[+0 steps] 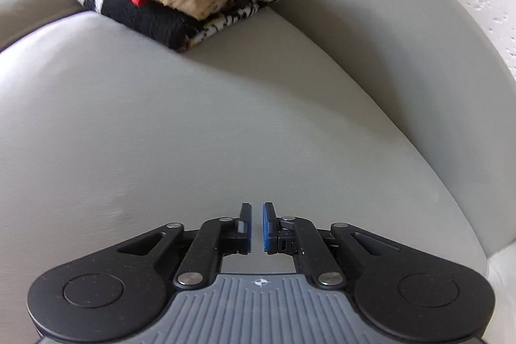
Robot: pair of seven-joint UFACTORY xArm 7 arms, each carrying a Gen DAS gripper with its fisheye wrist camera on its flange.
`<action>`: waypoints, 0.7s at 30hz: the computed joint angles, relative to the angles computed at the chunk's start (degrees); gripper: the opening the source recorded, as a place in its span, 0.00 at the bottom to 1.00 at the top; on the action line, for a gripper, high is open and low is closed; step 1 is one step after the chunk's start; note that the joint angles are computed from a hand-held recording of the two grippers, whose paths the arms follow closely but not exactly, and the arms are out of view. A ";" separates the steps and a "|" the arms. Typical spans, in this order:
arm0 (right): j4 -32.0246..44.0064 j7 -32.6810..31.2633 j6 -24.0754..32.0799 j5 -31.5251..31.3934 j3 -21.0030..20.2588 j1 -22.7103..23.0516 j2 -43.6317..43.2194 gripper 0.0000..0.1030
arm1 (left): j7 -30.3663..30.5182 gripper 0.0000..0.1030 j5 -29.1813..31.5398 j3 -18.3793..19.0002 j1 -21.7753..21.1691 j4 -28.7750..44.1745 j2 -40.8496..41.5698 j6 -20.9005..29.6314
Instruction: Fold clothes
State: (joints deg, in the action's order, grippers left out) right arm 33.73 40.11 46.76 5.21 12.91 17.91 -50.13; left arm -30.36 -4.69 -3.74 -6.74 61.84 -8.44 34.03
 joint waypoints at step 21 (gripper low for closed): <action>1.75 2.30 17.54 -7.15 1.49 -7.45 -16.35 0.47 | 17.69 0.45 -25.58 -4.85 -11.09 -9.25 -28.77 22.47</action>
